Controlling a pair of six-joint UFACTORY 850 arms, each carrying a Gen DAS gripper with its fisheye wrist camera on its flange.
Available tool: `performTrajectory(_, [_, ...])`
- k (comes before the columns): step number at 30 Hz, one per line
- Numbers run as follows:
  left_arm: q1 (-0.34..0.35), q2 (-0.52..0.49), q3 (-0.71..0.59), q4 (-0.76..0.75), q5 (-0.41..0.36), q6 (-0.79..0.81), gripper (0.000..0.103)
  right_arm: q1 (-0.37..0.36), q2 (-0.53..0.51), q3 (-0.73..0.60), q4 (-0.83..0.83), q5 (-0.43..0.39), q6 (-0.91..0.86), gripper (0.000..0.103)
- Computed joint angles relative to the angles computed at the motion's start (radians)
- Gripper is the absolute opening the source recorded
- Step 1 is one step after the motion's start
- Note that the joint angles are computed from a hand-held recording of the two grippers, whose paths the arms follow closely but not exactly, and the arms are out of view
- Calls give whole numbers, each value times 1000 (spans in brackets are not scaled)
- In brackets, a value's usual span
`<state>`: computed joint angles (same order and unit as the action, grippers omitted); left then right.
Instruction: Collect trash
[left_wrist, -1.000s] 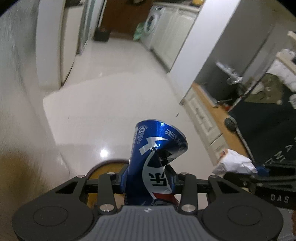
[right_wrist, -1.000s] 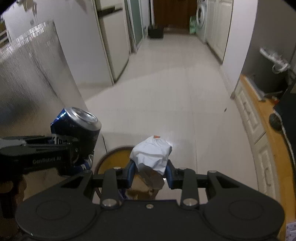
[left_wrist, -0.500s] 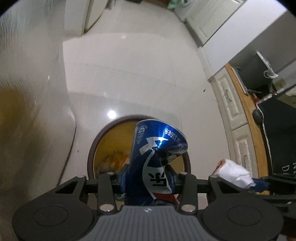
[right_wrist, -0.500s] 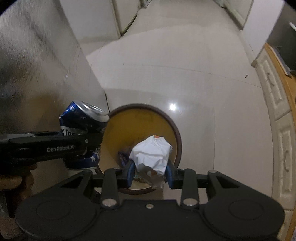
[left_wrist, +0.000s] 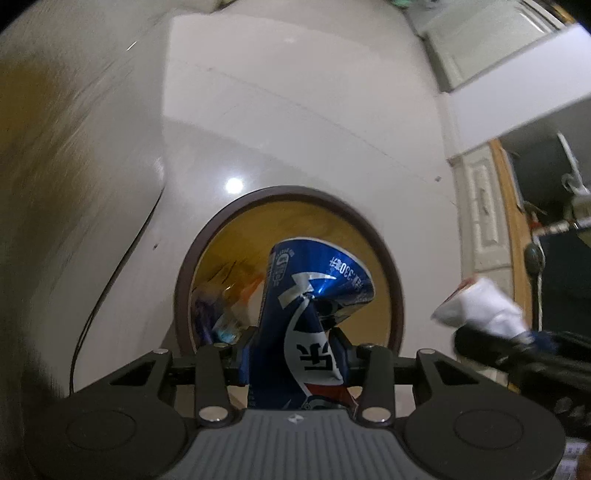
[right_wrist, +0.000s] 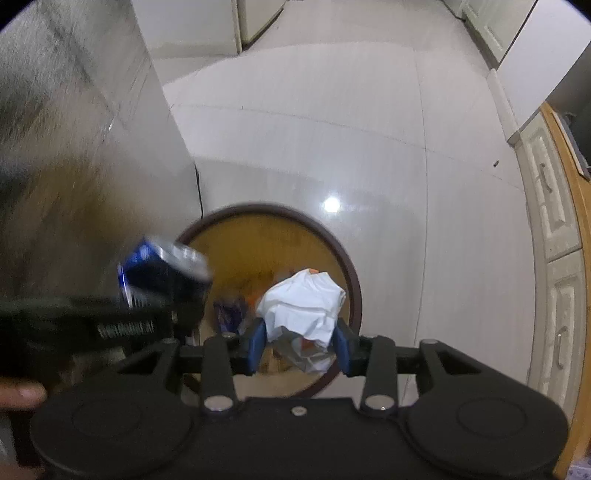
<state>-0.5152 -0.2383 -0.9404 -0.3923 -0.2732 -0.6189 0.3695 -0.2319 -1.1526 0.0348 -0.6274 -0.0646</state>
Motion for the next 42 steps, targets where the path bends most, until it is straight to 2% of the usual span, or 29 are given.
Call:
performTrajectory(3, [7, -10, -1, -34, -11, 1, 59, 5, -8, -13, -11, 23, 19, 49])
performTrajectory(5, [4, -8, -4, 10, -12, -30, 61, 10, -12, -17, -32, 28, 31, 51])
performTrajectory(8, [-3, -7, -15, 100, -25, -91, 65, 13, -9, -9, -46, 31, 38, 60])
performTrajectory(13, [-18, -29, -65, 260, -92, -189, 67, 5, -5, 8, -50, 21, 30, 60])
performTrajectory(19, [-19, -28, -82, 332, -135, -211, 75, -16, -2, 19, -23, 19, 19, 64])
performTrajectory(32, [-34, 39, -84, 470, -216, -290, 97, -84, 73, 91, 181, 57, -74, 98])
performTrajectory(35, [-44, 59, -88, 511, -243, -309, 102, -99, 97, 104, 214, 56, -91, 100])
performTrajectory(42, [-79, 114, -107, 626, -319, -400, 103, -126, 167, 131, 211, 53, -60, 103])
